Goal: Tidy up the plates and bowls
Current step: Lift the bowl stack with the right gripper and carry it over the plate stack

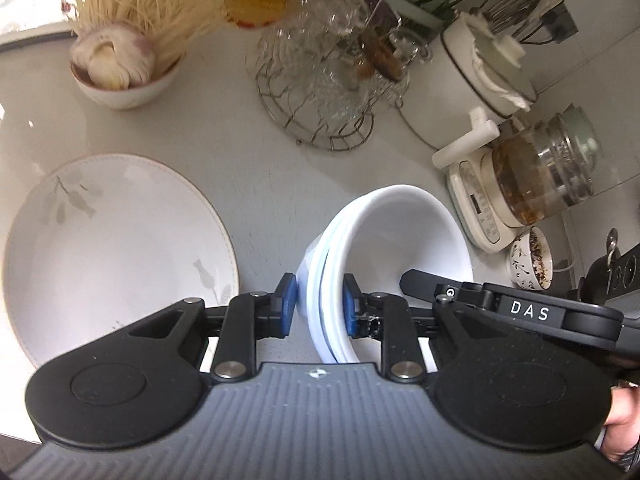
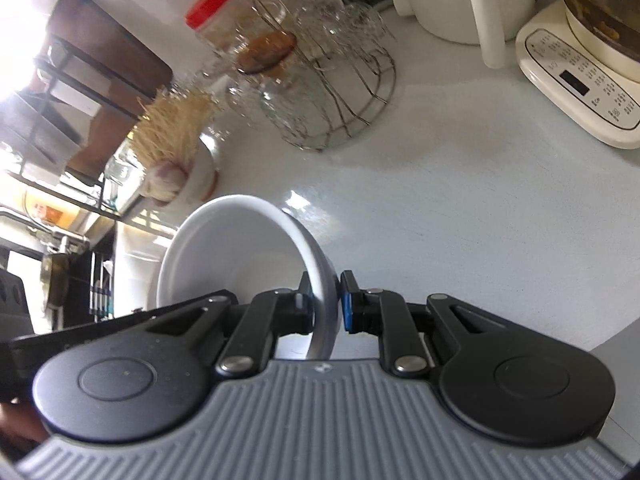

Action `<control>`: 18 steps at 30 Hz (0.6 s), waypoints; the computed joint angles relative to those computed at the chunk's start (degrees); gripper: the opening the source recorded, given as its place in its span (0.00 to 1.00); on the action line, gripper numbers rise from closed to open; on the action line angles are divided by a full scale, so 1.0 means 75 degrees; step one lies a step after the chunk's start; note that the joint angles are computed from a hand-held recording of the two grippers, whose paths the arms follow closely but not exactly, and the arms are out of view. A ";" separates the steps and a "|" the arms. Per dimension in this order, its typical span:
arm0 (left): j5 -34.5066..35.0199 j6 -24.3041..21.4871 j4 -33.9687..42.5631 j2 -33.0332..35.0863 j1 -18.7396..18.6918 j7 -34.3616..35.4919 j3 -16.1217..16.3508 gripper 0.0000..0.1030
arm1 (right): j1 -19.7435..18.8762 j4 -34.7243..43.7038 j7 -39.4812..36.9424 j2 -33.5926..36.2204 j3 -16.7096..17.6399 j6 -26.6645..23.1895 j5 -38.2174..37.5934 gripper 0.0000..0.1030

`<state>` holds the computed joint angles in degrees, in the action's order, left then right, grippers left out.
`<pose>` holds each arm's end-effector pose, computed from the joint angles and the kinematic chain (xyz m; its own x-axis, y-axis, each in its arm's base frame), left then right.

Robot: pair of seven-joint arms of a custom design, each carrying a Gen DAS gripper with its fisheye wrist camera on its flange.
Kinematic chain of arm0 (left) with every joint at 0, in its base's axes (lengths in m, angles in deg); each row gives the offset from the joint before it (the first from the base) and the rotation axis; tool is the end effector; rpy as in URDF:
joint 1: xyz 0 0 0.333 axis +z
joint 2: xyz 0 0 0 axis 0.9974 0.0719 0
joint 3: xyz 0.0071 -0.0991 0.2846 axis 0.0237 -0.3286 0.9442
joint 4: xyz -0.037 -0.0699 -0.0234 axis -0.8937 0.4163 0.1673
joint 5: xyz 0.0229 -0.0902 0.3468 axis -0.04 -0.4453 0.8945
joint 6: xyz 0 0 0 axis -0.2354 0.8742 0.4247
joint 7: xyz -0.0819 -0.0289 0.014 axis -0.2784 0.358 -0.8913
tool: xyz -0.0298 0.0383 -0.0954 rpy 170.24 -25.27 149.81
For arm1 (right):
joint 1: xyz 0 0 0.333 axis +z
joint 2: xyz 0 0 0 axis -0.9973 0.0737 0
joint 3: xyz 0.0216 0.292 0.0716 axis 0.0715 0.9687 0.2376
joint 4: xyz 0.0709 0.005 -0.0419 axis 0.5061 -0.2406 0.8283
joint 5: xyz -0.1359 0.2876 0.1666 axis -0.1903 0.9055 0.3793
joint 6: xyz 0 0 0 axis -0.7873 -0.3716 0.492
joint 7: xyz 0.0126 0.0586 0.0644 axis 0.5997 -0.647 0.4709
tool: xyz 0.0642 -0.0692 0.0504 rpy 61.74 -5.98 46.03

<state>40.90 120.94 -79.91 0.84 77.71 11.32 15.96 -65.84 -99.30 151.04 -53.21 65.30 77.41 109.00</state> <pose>0.6259 -0.2342 0.5193 0.1288 -0.8823 0.4527 -0.8908 -0.3035 -0.3380 0.6150 0.2977 0.5249 0.1098 -0.8436 -0.5256 -0.9353 0.0913 -0.3420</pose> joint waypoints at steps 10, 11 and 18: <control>-0.0307 0.0671 -0.1045 -0.0926 0.0200 0.0049 0.0090 0.27 | 0.0362 -0.0038 0.0242 -0.0141 0.0043 0.0658 -0.0255 0.16; -0.0386 0.0748 -0.1205 -0.1050 0.0231 0.0092 0.0096 0.27 | 0.0390 -0.0033 0.0281 -0.0138 0.0058 0.0692 -0.0255 0.16; -0.0666 0.1010 -0.2136 -0.1830 0.0333 0.0283 0.0298 0.27 | 0.0598 0.0096 0.0348 -0.0042 0.0175 0.0811 -0.0270 0.16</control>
